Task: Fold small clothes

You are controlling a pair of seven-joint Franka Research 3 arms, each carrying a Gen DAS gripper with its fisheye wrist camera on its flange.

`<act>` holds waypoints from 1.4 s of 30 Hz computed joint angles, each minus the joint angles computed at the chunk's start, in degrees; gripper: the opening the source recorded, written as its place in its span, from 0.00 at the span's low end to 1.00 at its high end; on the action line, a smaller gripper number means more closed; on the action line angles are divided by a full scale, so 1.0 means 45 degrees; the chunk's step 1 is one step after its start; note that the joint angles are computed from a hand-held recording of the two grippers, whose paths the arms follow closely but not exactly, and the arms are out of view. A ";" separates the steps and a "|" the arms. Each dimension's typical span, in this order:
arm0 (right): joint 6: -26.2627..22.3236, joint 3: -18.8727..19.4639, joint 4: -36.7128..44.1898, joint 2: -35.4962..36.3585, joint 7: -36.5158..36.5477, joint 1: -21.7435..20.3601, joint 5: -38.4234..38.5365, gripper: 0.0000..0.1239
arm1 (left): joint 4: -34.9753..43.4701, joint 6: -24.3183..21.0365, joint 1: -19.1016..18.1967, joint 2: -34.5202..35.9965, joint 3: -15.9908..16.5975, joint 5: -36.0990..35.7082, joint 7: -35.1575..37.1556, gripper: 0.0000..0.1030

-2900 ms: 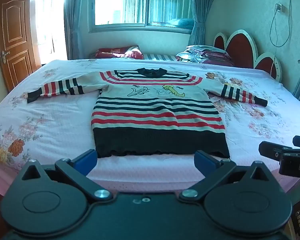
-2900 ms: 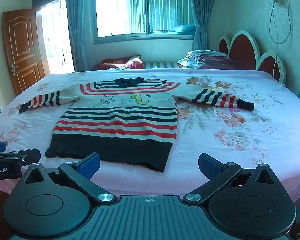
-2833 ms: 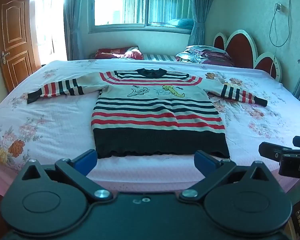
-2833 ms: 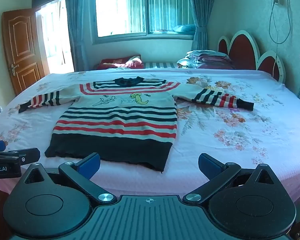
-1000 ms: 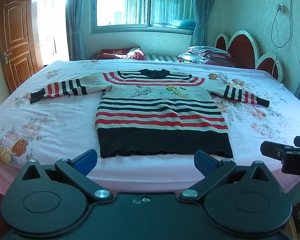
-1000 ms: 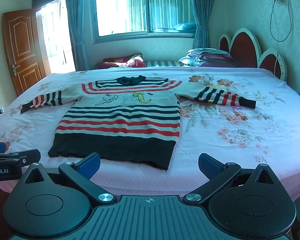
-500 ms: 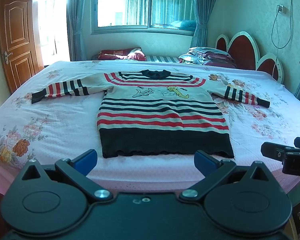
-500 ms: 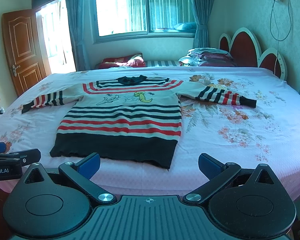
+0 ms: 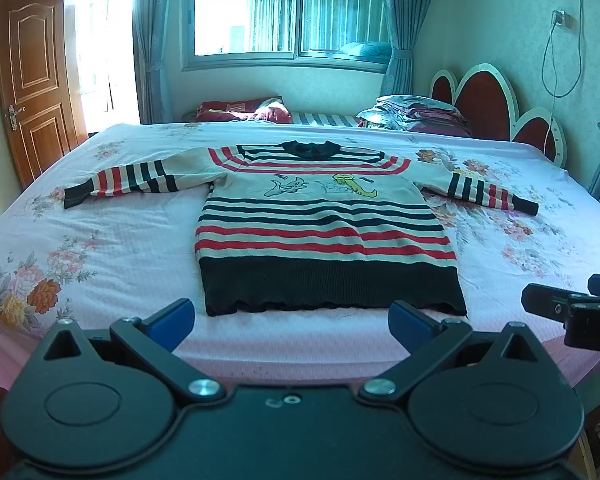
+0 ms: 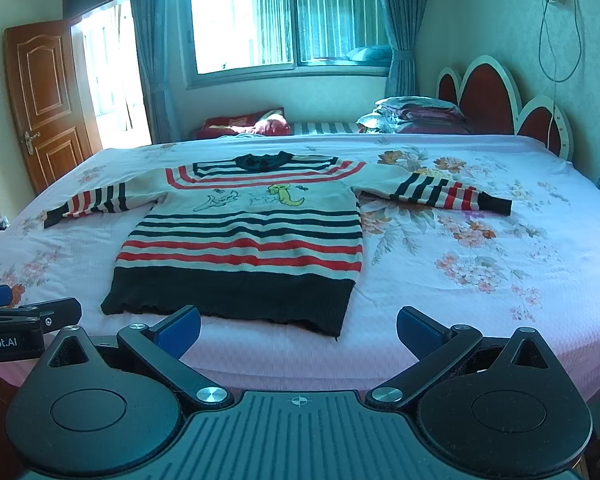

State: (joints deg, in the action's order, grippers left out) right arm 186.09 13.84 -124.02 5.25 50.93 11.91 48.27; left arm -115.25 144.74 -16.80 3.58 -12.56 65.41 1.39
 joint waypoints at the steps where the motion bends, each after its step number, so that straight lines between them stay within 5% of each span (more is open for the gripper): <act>1: 0.0015 -0.0044 -0.0014 -0.0001 0.0057 0.0040 -0.0047 0.83 | -0.0011 0.0030 0.0005 -0.0005 0.0005 0.0003 -0.0003 1.00; 14: -0.0041 -0.0233 -0.0079 -0.0100 0.0055 0.0198 0.0029 0.83 | -0.0014 0.0028 -0.0004 0.0012 0.0002 0.0028 -0.0032 1.00; 27: 0.0169 -0.2225 0.0242 0.0558 0.4207 0.1521 -0.4095 0.83 | 0.0318 0.0447 0.0155 0.0263 0.0170 -0.0064 0.0274 1.00; 36: 0.0018 -0.2455 0.2149 0.2180 0.5624 0.1116 -0.5591 0.83 | 0.2050 0.1301 0.0313 0.1922 0.0800 -0.0157 0.0838 1.00; 42: -0.0971 -0.2668 0.5050 0.4390 0.6146 0.0599 -0.6213 0.83 | 0.4990 0.0756 -0.0178 0.4354 0.1461 -0.0943 0.2464 0.99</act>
